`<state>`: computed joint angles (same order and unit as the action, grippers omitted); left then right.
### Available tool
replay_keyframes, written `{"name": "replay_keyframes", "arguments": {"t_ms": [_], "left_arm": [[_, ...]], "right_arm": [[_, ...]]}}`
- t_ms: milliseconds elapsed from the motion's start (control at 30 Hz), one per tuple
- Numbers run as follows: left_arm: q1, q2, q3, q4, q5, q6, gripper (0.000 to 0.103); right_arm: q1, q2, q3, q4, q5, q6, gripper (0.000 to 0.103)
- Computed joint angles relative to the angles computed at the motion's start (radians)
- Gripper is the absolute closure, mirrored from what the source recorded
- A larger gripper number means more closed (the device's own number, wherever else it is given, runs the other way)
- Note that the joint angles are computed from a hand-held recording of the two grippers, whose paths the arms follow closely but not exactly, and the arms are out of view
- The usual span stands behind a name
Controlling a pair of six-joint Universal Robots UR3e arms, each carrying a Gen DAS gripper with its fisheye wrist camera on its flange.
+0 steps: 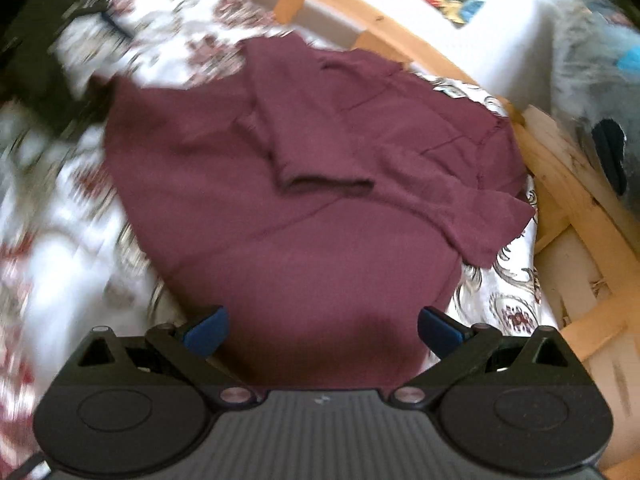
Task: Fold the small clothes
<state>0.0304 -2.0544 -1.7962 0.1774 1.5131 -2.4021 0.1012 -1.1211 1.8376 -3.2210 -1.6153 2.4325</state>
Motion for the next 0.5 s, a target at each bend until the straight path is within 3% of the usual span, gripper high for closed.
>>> {"name": "replay_keyframes", "arguments": {"t_ms": [167,333,433,500], "left_arm": [[0.0,-0.027,0.011,0.051,0.023,-0.009,0.028],[0.016,0.019,0.004,-0.046,-0.038,-0.056,0.075],[0.021,0.037,-0.019,-0.026,-0.06,-0.073,0.091],[0.027,0.051,-0.035,-0.01,-0.076,-0.1,0.096]], "right_arm": [[0.056,0.01,0.057,-0.085,-0.158,-0.044,0.0],[0.083,0.067,0.036,-0.162,-0.257,-0.058,0.0],[0.064,0.075,0.028,-0.175,-0.245,-0.052,0.002],[0.066,0.072,0.041,-0.194,-0.241,-0.054,0.012]]}}
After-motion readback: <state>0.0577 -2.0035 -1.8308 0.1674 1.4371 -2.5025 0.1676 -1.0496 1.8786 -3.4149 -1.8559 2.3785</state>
